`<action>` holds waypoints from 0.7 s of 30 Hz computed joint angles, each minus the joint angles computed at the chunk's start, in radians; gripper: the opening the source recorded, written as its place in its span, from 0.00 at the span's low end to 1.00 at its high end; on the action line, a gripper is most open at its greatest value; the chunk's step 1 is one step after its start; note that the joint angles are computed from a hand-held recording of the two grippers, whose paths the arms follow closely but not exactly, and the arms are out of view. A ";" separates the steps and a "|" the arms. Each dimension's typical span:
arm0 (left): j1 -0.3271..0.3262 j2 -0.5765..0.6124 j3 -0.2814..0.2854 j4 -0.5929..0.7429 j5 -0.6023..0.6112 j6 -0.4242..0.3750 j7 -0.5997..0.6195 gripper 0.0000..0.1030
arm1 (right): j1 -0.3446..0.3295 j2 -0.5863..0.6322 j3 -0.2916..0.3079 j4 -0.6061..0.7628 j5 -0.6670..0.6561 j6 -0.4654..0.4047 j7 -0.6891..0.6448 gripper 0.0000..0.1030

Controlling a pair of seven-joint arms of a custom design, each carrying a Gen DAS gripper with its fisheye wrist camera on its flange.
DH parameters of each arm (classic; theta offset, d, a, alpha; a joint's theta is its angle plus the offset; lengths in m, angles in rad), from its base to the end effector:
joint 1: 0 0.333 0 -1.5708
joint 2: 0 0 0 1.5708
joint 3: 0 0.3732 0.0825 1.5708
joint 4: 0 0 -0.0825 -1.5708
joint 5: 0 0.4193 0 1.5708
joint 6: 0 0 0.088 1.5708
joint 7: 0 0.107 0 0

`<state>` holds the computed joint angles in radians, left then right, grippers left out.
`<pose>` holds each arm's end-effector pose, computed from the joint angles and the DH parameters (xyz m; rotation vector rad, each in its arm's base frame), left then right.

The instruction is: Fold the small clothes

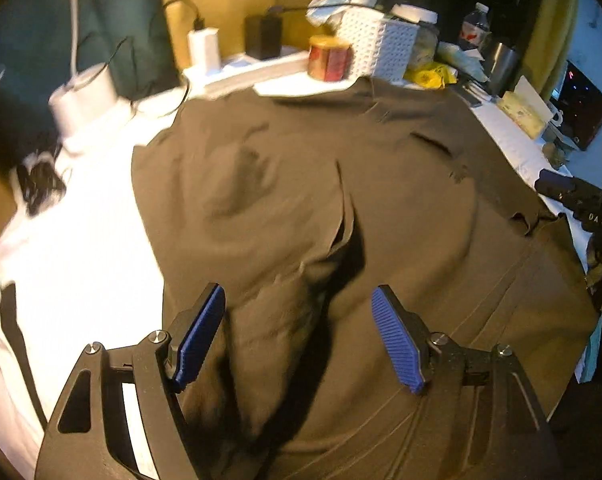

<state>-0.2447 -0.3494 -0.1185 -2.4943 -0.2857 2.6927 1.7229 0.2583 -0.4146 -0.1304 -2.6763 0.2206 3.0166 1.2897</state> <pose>0.4480 -0.1642 0.5060 -1.6773 2.2663 -0.7504 0.4368 0.0367 0.4828 -1.9062 1.5728 -0.5938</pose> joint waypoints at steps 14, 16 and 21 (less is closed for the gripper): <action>-0.108 -0.091 0.036 -0.049 -0.278 -0.059 0.215 0.73 | -0.040 -0.030 0.068 -0.021 -0.062 -0.025 0.068 0.60; -0.070 -0.104 0.008 -0.062 -0.224 -0.014 0.170 0.73 | -0.046 -0.035 0.072 -0.027 -0.070 -0.032 0.077 0.60; -0.056 -0.081 0.017 -0.061 -0.161 -0.022 0.111 0.73 | -0.046 -0.039 0.069 -0.035 -0.083 -0.040 0.088 0.60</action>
<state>-0.3005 -0.4299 -0.1018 -2.5555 -0.4469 2.6704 1.8338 0.2118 -0.4540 -0.0614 -2.7108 0.1375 2.9765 1.3778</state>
